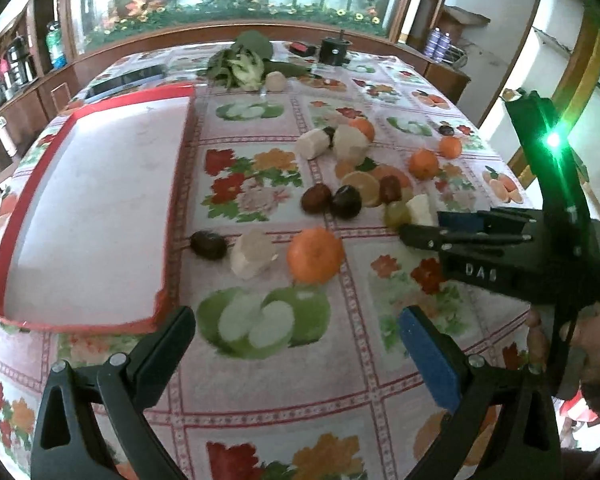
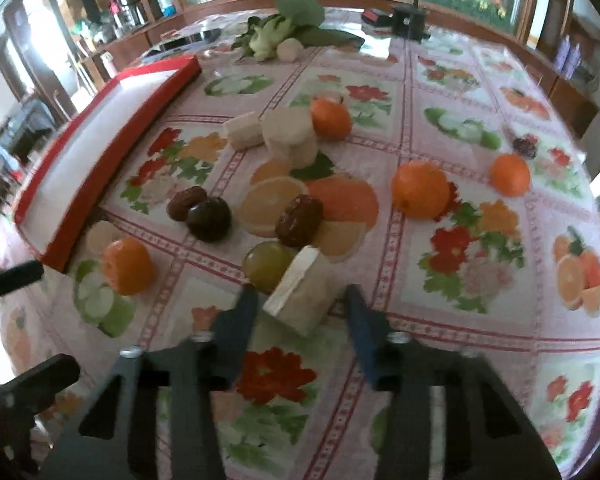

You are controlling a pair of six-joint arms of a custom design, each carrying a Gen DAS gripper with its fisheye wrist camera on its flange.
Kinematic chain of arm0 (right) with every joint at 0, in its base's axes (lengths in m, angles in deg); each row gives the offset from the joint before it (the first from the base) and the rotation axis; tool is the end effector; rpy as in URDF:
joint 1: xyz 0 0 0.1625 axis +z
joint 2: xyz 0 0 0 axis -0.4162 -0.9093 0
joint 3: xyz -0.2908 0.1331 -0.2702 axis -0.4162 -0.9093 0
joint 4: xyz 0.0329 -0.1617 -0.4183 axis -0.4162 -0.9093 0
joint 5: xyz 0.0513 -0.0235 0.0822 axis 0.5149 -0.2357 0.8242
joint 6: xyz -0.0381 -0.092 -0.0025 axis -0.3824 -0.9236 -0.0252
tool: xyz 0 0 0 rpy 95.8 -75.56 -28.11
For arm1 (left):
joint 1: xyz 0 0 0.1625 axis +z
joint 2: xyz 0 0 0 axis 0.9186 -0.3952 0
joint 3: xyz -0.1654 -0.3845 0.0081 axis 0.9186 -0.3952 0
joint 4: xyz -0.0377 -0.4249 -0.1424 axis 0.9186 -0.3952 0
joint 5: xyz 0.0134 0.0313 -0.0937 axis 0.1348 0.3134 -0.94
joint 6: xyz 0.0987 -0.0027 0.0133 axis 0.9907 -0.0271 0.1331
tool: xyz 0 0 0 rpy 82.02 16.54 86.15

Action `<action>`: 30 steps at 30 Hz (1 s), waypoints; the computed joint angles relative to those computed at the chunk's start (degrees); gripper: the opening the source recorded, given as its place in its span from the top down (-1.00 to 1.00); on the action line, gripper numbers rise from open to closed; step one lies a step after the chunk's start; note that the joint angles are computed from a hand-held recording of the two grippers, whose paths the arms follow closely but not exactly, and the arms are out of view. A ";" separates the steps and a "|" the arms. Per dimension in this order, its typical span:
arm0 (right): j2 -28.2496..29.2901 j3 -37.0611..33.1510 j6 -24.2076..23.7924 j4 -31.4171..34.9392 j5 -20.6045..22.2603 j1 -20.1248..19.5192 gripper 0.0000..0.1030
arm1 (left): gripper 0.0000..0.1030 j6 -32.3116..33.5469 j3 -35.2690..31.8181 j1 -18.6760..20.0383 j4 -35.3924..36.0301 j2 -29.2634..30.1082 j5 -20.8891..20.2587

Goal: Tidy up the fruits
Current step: 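Grasp the white cube with the right tool while the left tool grasps the orange, then carry the orange into the red-rimmed tray and open the left tool while the right tool carries the cube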

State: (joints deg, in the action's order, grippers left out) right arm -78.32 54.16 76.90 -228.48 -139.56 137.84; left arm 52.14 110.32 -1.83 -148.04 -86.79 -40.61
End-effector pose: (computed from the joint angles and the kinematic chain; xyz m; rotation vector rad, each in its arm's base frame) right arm 0.2636 -0.4605 -0.0360 0.1801 -2.3526 0.6095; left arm -0.0297 -0.4818 0.2272 0.8852 2.5249 -0.3853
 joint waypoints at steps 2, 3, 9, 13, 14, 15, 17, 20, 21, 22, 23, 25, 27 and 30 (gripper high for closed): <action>-0.35 0.75 0.81 -0.72 -0.49 0.13 0.33 | -1.00 0.05 -0.87 -0.08 0.49 1.29 -0.79; -0.67 1.30 1.07 -1.38 -0.23 0.09 0.37 | -1.00 -0.04 -1.39 -0.07 0.81 1.99 -1.04; -1.59 3.04 0.67 -3.44 -1.01 0.70 0.41 | -0.97 -0.63 -4.54 0.56 2.15 6.16 -2.02; -1.76 3.79 0.13 -4.70 -1.26 1.02 0.41 | -0.76 0.53 -5.49 0.76 1.93 8.07 -1.33; -1.82 3.82 0.19 -4.56 -1.18 0.89 0.41 | -0.70 1.06 -5.44 0.66 1.32 8.52 -0.41; -1.82 3.90 0.32 -4.69 -1.00 0.67 0.41 | -0.51 1.07 -5.64 0.68 1.50 8.98 0.24; -2.16 4.35 0.98 -5.14 0.52 -0.08 0.41 | -0.29 0.70 -6.12 1.05 1.54 9.75 0.65; -2.53 4.83 1.97 -5.30 2.46 -1.03 0.40 | -0.04 1.26 -5.70 0.51 0.47 9.99 2.27; -2.47 4.83 1.64 -5.57 2.75 -1.13 0.39 | -0.01 1.52 -5.49 0.37 0.02 9.99 2.64; -2.31 4.73 1.02 -6.06 2.79 -1.13 0.39 | 0.08 1.56 -5.54 0.44 0.08 9.98 2.41; -2.33 4.71 0.98 -6.02 3.01 -1.26 0.39 | 0.14 1.33 -5.53 0.54 0.13 9.85 1.77; -2.17 4.58 0.63 -6.84 3.42 -1.50 0.39 | 0.24 0.62 -5.60 0.73 0.62 9.64 0.69; -1.81 4.10 -0.25 -6.87 3.03 -1.47 0.39 | 0.24 0.77 -5.24 0.60 -0.63 9.83 0.94; -0.60 2.84 -1.29 -6.38 0.19 -0.82 0.47 | 0.25 0.36 -5.21 0.88 -1.16 9.78 0.17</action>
State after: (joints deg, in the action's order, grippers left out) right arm -78.92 57.00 75.61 -234.87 -139.37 137.02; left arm 52.50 105.11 -0.95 -149.20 -77.01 -40.44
